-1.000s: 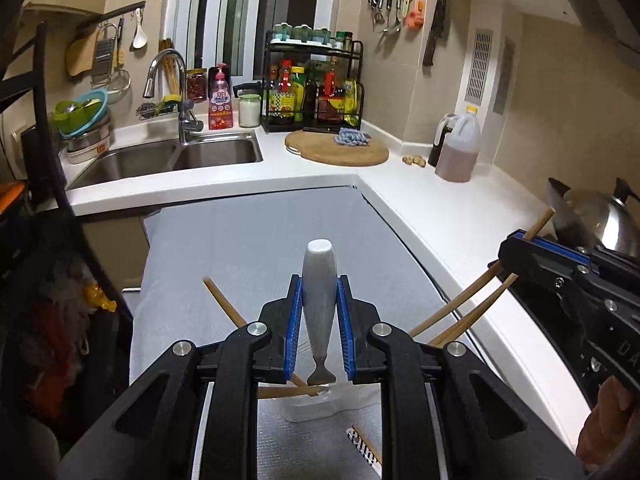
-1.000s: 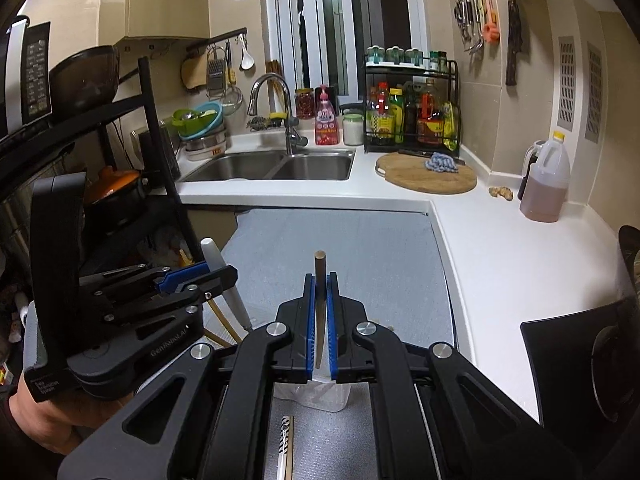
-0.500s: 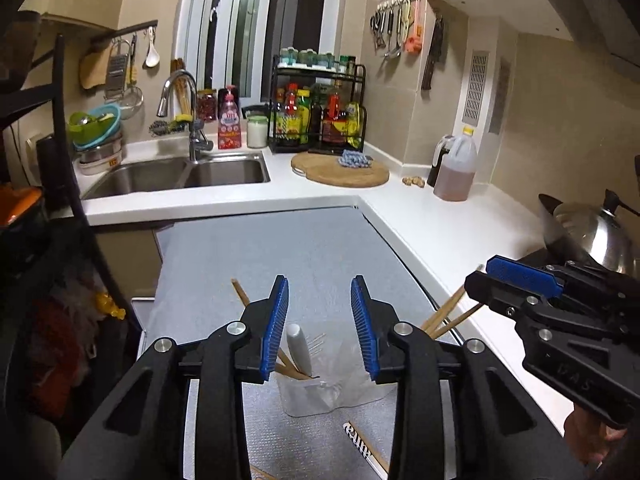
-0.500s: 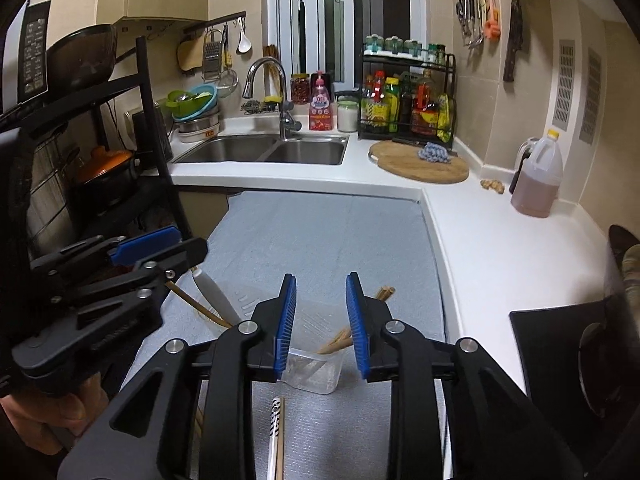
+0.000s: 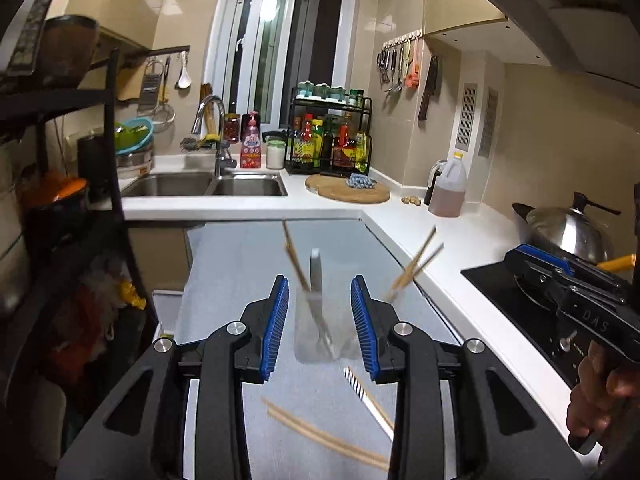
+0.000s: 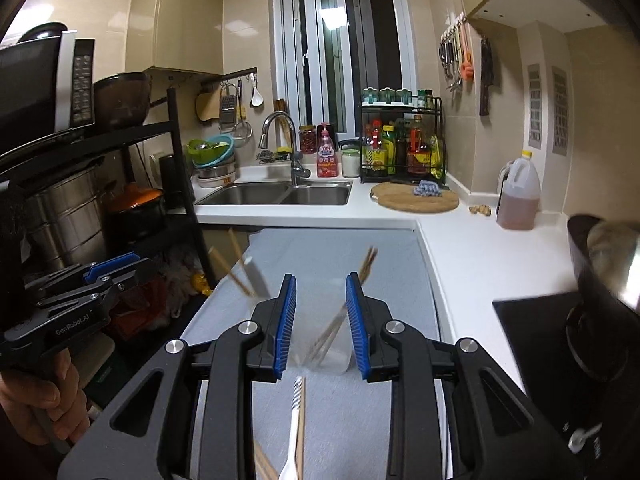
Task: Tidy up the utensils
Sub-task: 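Open both tools to drop the fork and chopstick into the container, then close the right tool on a chopstick while the left tool moves down to another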
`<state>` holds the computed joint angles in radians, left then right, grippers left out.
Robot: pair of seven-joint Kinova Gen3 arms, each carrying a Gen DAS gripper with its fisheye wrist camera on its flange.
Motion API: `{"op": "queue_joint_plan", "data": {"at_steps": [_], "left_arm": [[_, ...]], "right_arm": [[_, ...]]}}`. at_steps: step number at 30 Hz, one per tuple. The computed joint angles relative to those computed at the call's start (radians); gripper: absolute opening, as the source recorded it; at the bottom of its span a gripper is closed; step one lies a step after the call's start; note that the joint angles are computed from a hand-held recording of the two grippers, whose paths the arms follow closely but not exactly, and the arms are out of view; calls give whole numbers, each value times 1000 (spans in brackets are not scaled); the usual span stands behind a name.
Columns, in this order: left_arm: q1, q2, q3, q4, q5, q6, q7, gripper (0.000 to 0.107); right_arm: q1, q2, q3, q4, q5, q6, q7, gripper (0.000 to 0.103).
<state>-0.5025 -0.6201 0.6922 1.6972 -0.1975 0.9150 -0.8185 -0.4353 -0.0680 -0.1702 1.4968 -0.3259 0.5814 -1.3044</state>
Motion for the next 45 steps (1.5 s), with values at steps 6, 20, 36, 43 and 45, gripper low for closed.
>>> {"op": "queue_joint_plan", "data": {"at_steps": [6,20,36,43,45], "left_arm": [[-16,-122,59,182,93,-49,108,22],[87,81,75,430,263,-281,234,23],[-207,163,439,227,85,-18,279,9],[14,150,155,325,65,-24,275,8],[61,135,93,357,60,-40,296,8]], "right_arm": [[-17,-69,25,245,-93,-62,68,4],[-48,4,0,420,-57,-47,67,14],[-24,23,-21,408,1,-19,1,7],[-23,23,-17,405,43,-14,-66,7],[-18,20,-32,411,72,-27,-97,8]]}}
